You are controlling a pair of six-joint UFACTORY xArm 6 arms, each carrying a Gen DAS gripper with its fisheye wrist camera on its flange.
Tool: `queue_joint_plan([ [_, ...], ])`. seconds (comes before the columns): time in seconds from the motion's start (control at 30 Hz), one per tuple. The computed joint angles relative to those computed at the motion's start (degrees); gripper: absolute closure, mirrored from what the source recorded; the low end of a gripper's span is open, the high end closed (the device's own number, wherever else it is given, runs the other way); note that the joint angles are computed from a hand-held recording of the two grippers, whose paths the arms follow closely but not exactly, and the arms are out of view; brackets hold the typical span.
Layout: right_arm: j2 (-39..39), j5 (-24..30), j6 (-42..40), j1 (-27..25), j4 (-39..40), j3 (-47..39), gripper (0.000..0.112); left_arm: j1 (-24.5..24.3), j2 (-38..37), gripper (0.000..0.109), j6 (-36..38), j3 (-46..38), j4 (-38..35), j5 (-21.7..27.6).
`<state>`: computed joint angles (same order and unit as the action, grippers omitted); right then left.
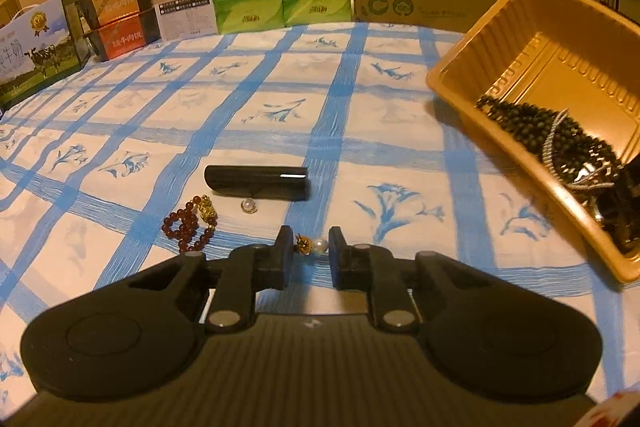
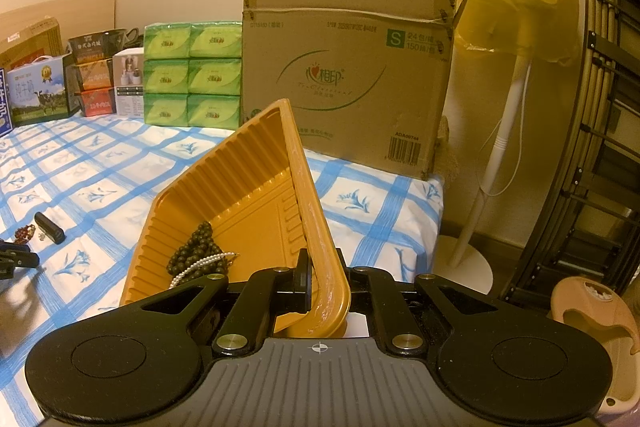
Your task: Organize jewelry
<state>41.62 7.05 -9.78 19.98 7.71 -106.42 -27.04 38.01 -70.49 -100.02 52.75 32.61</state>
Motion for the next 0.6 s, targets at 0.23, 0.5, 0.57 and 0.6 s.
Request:
queue_joint_plan([
  [0.23,-0.2,-0.2,-0.4,0.0,0.3,0.3,0.104,-2.1,-2.2,0.092,-2.3,0.6,-0.6,0.9],
  [0.5,-0.5,-0.5,-1.1,0.2,0.9,0.9,0.104,-4.0,-2.6,0.092,-2.6,-1.3,-2.7,0.9],
  [0.57,-0.6,-0.6,-1.8,0.3,1.5,1.0,0.104,-4.4,-2.5,0.092,-2.3,-1.9,-2.8,1.0],
  [0.6,-0.6,-0.5,-2.0,0.3,1.6,1.0,0.104,-4.6,-2.3,0.092,-2.0,-2.3,-3.0,1.2],
])
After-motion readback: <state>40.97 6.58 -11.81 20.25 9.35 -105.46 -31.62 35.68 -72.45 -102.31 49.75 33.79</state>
